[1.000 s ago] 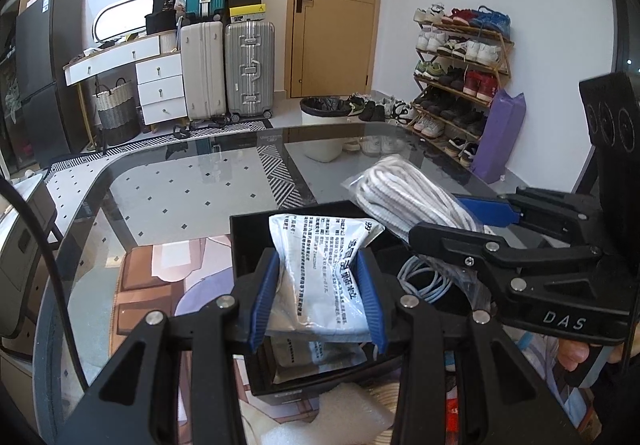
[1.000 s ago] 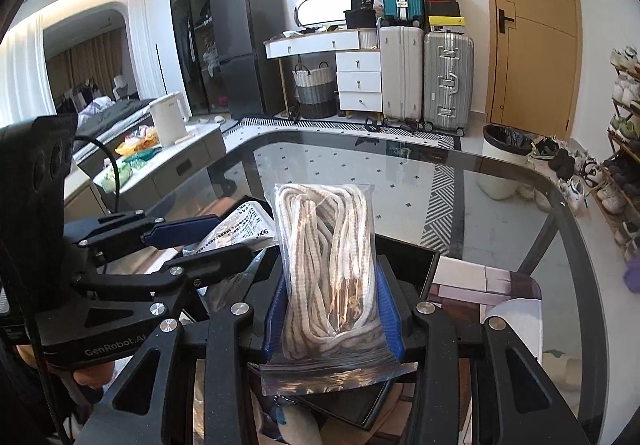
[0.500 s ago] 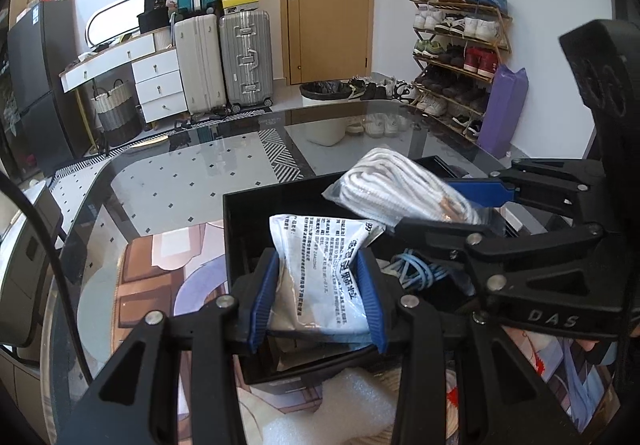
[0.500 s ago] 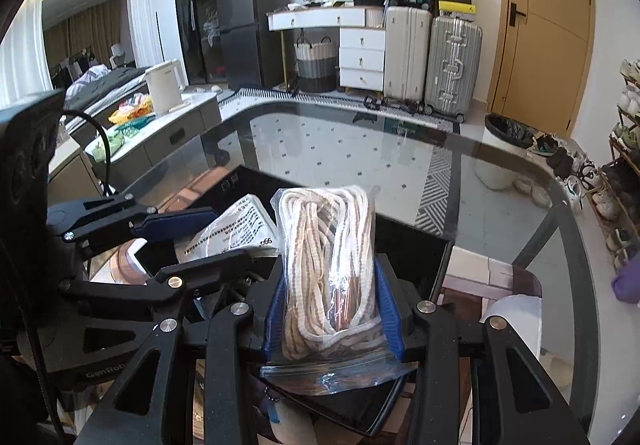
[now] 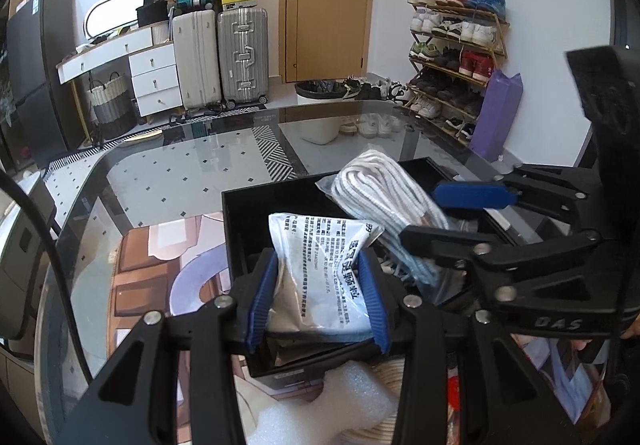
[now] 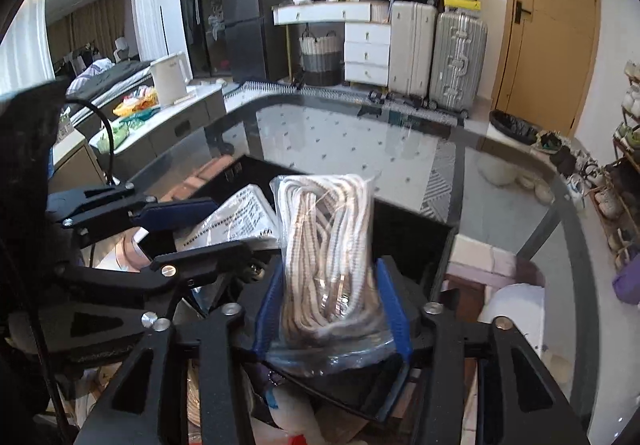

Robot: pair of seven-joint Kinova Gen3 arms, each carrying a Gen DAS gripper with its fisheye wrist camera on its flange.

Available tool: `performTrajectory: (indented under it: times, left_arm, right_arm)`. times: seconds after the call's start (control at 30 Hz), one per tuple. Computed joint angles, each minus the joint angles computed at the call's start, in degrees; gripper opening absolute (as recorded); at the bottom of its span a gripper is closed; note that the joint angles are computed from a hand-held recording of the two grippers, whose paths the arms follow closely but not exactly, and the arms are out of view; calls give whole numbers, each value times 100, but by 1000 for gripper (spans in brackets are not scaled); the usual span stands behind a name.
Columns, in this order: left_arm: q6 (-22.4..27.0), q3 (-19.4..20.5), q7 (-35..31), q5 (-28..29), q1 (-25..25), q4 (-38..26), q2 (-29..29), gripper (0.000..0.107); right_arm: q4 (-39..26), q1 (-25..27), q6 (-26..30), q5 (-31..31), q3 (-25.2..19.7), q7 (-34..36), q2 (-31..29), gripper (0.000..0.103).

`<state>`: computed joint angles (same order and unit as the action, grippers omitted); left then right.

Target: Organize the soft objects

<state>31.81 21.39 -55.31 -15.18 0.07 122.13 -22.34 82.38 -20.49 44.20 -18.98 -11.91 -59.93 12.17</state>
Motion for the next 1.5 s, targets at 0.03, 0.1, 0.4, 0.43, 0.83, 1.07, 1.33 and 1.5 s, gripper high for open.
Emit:
performTrajectory:
  times: [0.03,0.1,0.4,0.43,0.83,1.07,1.33,1.5]
  left_arm:
    - [6,23,38,-11,-37,0,-46,47]
    - [-7,-46,19,41,-8,23,-132,56]
    - [-47,-89,-133,319,-92,170,-661,94]
    - [-40,-61,-150,345,-118,195,-740,96]
    - [377,-91,-409,846,-180,530,-1489,98]
    - [656,-43,-524,1043,-230,651,-1826,98]
    - [1005,48,-624,1143,-282,612,-2063,98]
    - [1071,-41,-667,1245,-296,670,-2139,98]
  right_arm:
    - [106,92,-107,-155,-37,145,-86,54]
    - [290,246,-295,-353,-86,300,-252,65]
    - [1054,618,-558,-1579,218,896,-889,99]
    - [1105,648,-495,-1655,273,968,-949,100]
    - [1957,652,-367,-2235,745,1196,-1541,102]
    - [2240,511,-363,-2024,786,984,-1731,102]
    - [2180,294,-372,-1436,692,548,-1782,102]
    - [2146,228,-243,-1314,686,410,-1759,102]
